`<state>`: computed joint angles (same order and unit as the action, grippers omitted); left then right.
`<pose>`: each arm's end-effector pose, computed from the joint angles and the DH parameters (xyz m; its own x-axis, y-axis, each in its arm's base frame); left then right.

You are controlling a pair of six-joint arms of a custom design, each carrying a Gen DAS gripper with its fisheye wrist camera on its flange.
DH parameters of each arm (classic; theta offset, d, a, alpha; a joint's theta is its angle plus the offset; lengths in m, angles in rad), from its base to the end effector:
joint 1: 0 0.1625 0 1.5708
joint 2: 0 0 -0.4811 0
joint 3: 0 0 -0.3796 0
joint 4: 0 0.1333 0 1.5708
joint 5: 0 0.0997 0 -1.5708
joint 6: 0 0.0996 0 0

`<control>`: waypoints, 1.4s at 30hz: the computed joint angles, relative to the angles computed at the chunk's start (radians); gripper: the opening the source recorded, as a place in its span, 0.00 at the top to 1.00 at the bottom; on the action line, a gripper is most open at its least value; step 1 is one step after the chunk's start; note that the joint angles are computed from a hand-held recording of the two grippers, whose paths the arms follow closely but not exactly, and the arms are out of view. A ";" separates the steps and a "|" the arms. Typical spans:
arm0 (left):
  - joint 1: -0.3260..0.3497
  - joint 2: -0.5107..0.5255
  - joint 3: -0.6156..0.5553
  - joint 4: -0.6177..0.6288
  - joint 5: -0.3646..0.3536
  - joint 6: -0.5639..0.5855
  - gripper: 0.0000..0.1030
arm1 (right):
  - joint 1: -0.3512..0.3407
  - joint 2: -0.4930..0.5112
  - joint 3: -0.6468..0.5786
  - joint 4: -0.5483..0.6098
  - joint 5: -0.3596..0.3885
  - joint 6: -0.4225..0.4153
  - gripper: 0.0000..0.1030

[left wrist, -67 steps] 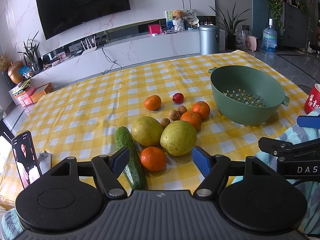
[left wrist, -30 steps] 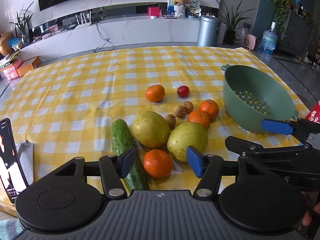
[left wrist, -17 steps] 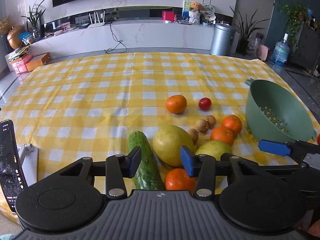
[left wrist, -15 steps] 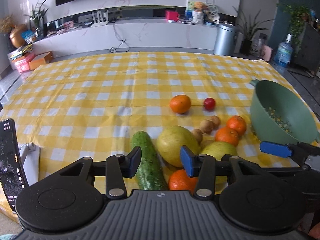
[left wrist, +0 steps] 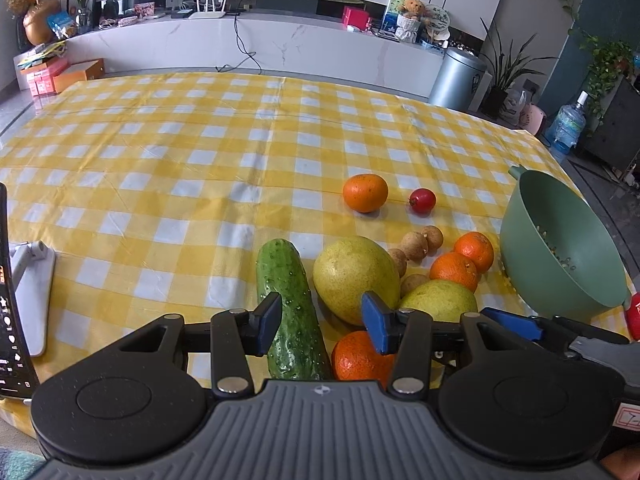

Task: Organize fruits
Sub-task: 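Move the left gripper toward a yellow pear while the right gripper approaches another pear, then close the left gripper on the yellow pear while the right gripper grasps the other pear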

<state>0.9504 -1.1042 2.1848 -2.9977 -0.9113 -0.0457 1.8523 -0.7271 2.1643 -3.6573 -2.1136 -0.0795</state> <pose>-0.1417 -0.5325 0.2171 -0.7881 0.2550 -0.5602 0.5114 0.7778 -0.3654 0.2289 -0.4969 0.0984 -0.8889 0.0012 0.4581 -0.2928 0.7677 -0.5700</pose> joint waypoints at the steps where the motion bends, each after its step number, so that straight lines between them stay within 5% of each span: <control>1: 0.001 0.001 0.000 0.001 0.000 0.001 0.47 | -0.001 0.001 -0.001 0.004 0.003 0.002 0.21; 5: 0.006 0.001 0.000 0.006 -0.011 -0.004 0.46 | -0.008 -0.001 0.003 -0.008 0.036 -0.012 0.33; 23: 0.005 0.019 0.012 -0.056 -0.058 0.073 0.30 | 0.001 -0.054 0.059 -0.009 -0.104 -0.046 0.33; 42: -0.040 0.208 -0.023 -0.182 0.153 0.347 0.19 | -0.029 -0.049 0.086 -0.089 -0.043 -0.085 0.33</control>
